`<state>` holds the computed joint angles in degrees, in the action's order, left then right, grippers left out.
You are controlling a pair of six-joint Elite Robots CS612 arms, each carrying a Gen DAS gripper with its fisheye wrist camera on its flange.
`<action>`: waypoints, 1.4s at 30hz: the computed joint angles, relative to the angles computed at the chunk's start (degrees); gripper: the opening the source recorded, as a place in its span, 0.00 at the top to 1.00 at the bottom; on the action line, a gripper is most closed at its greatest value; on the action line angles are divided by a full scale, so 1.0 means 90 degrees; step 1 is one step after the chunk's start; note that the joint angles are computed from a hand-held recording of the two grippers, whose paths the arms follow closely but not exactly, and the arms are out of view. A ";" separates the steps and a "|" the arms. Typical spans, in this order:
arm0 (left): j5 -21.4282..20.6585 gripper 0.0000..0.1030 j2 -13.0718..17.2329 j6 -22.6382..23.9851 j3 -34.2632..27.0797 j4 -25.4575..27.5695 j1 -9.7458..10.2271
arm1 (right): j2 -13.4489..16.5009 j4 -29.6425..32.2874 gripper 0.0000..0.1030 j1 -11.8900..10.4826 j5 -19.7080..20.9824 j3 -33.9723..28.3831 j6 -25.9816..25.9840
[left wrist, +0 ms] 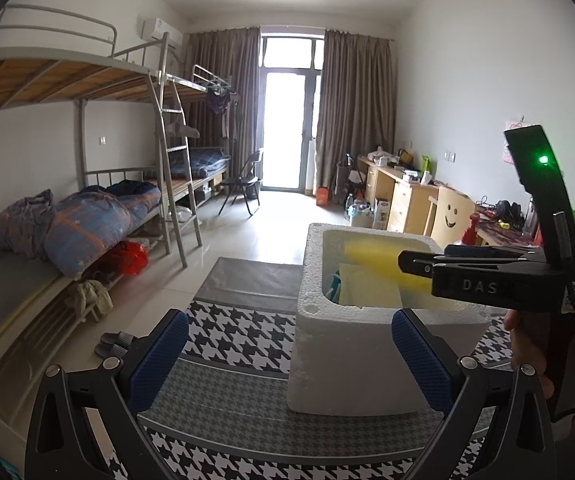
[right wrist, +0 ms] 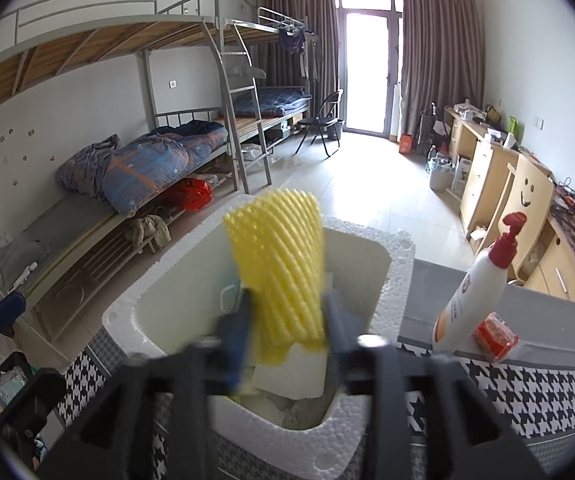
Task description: Organize soft objects
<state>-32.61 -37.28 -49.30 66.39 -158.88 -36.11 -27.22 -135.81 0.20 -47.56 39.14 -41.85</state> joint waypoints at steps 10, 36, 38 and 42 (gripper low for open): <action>0.0047 0.01 -0.0046 -0.0025 0.0083 -0.0069 -0.0026 | -0.0222 -0.0464 0.29 -0.0090 0.0272 0.0458 -0.0099; 0.0346 0.01 -0.0064 0.0851 0.0131 -0.1072 -0.0328 | -0.0959 -0.2598 0.05 -0.0553 0.1108 0.2124 0.0446; 0.0376 0.01 -0.0066 0.0981 0.0146 -0.1196 -0.0373 | -0.0998 -0.2696 0.04 -0.0605 0.1207 0.2216 0.0549; 0.0425 0.01 -0.0092 0.1205 0.0230 -0.1467 -0.0462 | -0.1063 -0.3027 0.04 -0.0680 0.1268 0.2382 0.0755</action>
